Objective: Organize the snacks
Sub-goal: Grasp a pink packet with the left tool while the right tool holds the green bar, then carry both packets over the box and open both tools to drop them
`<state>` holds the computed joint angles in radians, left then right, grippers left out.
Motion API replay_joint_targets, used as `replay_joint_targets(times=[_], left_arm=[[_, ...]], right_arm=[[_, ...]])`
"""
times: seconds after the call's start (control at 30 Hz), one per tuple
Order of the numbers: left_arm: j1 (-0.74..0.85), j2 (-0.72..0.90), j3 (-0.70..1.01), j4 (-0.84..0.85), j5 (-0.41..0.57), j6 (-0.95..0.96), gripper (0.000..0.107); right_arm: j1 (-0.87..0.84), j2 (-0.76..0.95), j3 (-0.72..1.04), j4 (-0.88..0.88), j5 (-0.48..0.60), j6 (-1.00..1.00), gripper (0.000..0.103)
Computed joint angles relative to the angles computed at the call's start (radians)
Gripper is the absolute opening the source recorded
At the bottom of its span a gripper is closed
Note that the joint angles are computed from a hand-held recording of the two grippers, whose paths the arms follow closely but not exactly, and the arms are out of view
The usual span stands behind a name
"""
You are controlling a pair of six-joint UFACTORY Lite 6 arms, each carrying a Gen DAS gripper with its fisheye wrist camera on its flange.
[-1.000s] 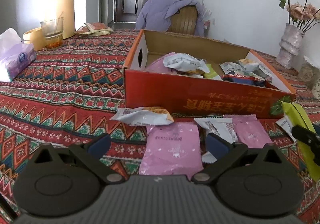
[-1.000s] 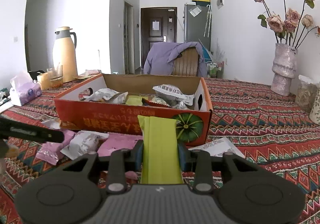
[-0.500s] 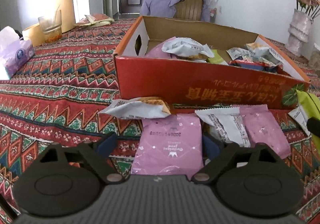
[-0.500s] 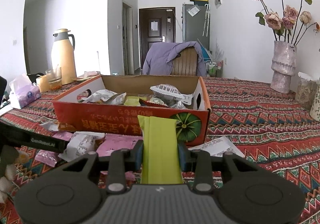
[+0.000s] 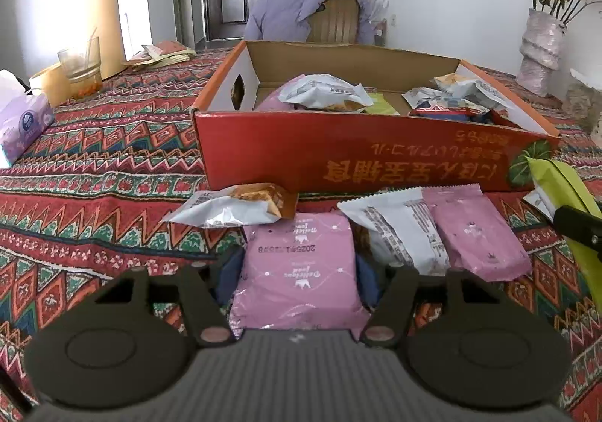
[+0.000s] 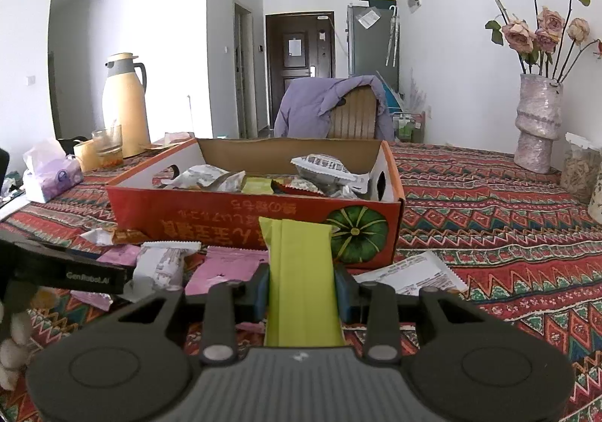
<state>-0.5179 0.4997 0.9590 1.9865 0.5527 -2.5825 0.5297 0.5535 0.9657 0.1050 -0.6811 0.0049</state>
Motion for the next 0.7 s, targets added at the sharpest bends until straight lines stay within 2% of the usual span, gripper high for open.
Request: replay_joint_targets(times=[0.33,0.7], left_arm=[[-0.026,-0.115,-0.134,0.092,-0.005,-0.115,0.063],[-0.099,-0.28,-0.281,0.122,0.061,-0.172,0.063]], right_arm=[[0.016,-0.018,-0.025,-0.006,-0.013,0.006,0.034],[0.019,-0.032,-0.04,-0.001,-0.02,0.006,0.034]])
